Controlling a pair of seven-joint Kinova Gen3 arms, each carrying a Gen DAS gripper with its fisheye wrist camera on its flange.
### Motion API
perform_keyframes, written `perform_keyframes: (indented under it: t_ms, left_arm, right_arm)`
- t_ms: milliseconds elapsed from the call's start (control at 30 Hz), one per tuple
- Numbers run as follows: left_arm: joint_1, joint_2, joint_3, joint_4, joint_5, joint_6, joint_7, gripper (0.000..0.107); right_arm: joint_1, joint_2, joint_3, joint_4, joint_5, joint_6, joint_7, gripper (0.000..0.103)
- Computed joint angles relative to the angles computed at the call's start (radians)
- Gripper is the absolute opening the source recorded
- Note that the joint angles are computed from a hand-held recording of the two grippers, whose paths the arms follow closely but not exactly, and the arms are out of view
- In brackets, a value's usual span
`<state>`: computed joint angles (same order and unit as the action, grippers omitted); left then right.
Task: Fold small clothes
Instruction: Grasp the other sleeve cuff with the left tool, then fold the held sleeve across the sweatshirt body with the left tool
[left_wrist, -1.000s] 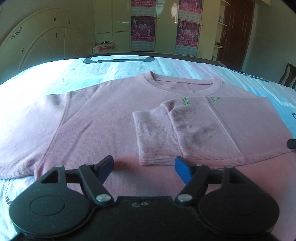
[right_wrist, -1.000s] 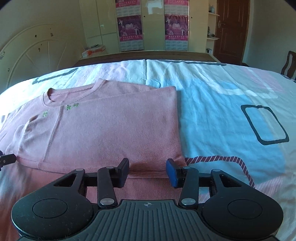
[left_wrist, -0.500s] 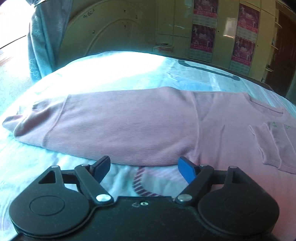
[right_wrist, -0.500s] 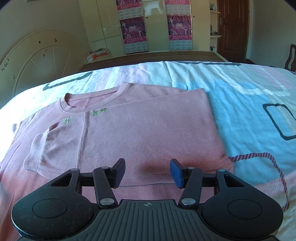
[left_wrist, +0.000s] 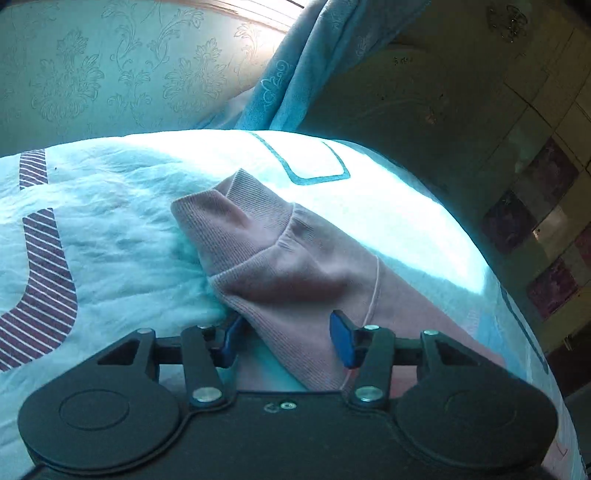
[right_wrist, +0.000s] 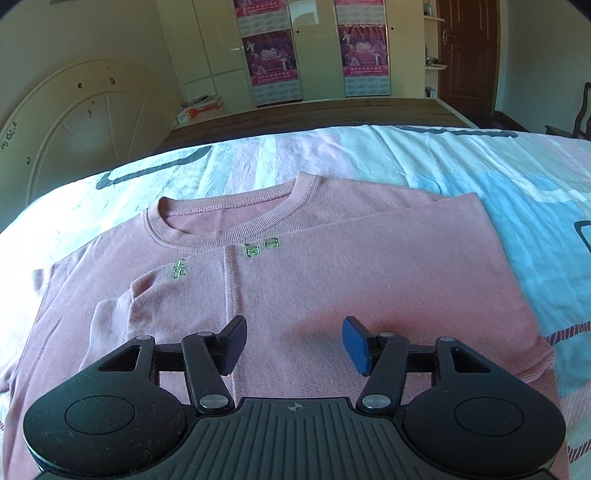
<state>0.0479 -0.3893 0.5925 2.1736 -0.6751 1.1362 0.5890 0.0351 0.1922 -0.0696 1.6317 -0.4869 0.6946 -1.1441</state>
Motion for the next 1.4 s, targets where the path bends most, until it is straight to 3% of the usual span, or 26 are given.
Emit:
perform_keyframes:
  t_ms: [100, 267, 333, 367, 433, 567, 833, 933, 1100, 1300, 1333, 1400]
  left_arm:
    - [-0.021, -0.03, -0.037, 0.036, -0.024, -0.055, 0.021, 0.048]
    - [-0.118, -0.139, -0.017, 0.133, -0.052, -0.192, 0.142, 0.044]
    - [-0.134, -0.157, -0.025, 0.145, -0.041, -0.198, 0.164, 0.035]
    - [-0.117, -0.138, -0.04, 0.135, -0.034, -0.177, 0.151, 0.021]
    - [-0.079, -0.072, -0.06, 0.09, -0.03, -0.098, 0.08, 0.011]
    - [-0.037, 0.031, 0.032, -0.026, -0.142, 0.015, 0.011, 0.009]
    - [0.309, 0.351, -0.017, -0.257, -0.452, 0.017, 0.001, 0.009]
    - [0.431, 0.49, -0.027, -0.388, -0.521, 0.069, -0.043, 0.01]
    - [0.489, 0.721, 0.029, -0.62, -0.576, 0.045, -0.243, 0.01]
    - [0.46, 0.983, 0.21, -0.859, -0.626, 0.112, -0.459, 0.01]
    - [0.428, 1.011, 0.253, -0.875, -0.613, 0.098, -0.492, 0.012]
    - [0.421, 1.065, 0.304, -0.91, -0.636, 0.114, -0.558, 0.036]
  right_arm:
    - [-0.02, 0.003, 0.003, -0.014, 0.025, -0.003, -0.043, 0.057]
    - [-0.045, 0.002, 0.009, -0.015, 0.08, -0.012, -0.108, 0.057]
    - [-0.051, 0.0, 0.009, -0.012, 0.098, -0.013, -0.125, 0.057]
    - [-0.052, -0.001, 0.008, -0.01, 0.102, -0.013, -0.13, 0.057]
    - [-0.058, -0.002, 0.009, -0.008, 0.115, -0.014, -0.149, 0.057]
    - [-0.053, -0.007, 0.005, -0.002, 0.112, -0.018, -0.158, 0.057]
    - [-0.02, -0.031, 0.0, 0.027, 0.05, -0.029, -0.085, 0.057]
    - [0.008, -0.041, 0.006, 0.036, -0.005, -0.017, -0.037, 0.057]
    - [0.059, -0.051, 0.027, 0.048, -0.096, 0.026, 0.047, 0.057]
    - [0.109, -0.04, 0.053, 0.041, -0.169, 0.099, 0.105, 0.057]
    - [0.123, -0.035, 0.056, 0.036, -0.19, 0.122, 0.122, 0.057]
    - [0.143, -0.024, 0.06, 0.028, -0.223, 0.157, 0.141, 0.057]
